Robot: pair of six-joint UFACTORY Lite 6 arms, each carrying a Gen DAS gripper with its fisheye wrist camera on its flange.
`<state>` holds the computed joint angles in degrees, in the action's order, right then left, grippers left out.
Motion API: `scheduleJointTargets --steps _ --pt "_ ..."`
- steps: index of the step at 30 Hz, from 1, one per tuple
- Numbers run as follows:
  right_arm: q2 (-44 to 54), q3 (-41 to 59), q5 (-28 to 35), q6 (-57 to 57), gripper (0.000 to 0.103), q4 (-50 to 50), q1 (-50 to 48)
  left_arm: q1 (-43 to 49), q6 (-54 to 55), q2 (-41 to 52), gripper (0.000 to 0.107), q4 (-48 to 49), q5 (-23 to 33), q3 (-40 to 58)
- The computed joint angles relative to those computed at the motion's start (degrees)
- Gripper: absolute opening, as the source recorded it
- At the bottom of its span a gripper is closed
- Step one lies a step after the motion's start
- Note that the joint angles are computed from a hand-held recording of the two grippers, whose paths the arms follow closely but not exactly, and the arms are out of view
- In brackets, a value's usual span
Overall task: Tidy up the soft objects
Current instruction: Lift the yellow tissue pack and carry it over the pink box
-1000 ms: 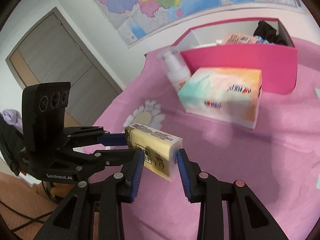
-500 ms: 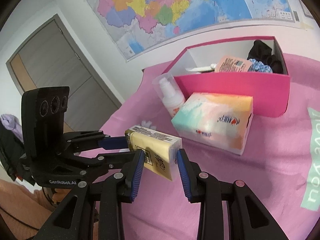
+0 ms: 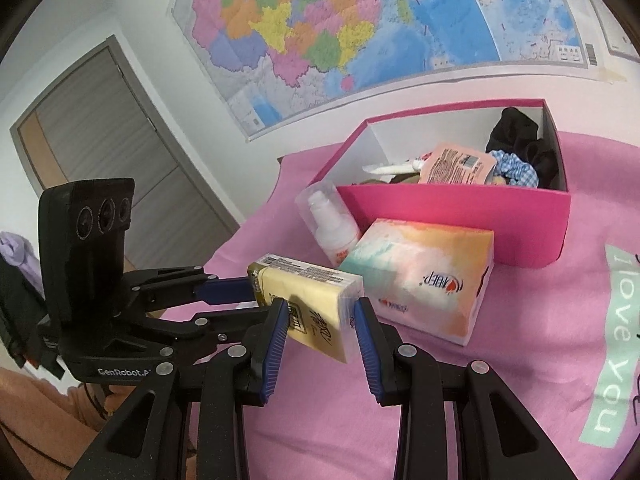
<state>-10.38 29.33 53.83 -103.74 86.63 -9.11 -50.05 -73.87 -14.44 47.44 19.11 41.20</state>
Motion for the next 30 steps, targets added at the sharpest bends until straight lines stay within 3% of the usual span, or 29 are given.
scheduleJointTargets --steps 30 --pt "4.68 10.0 0.35 2.78 0.035 1.53 -0.51 7.06 11.99 8.41 0.041 -6.84 -2.69 11.76"
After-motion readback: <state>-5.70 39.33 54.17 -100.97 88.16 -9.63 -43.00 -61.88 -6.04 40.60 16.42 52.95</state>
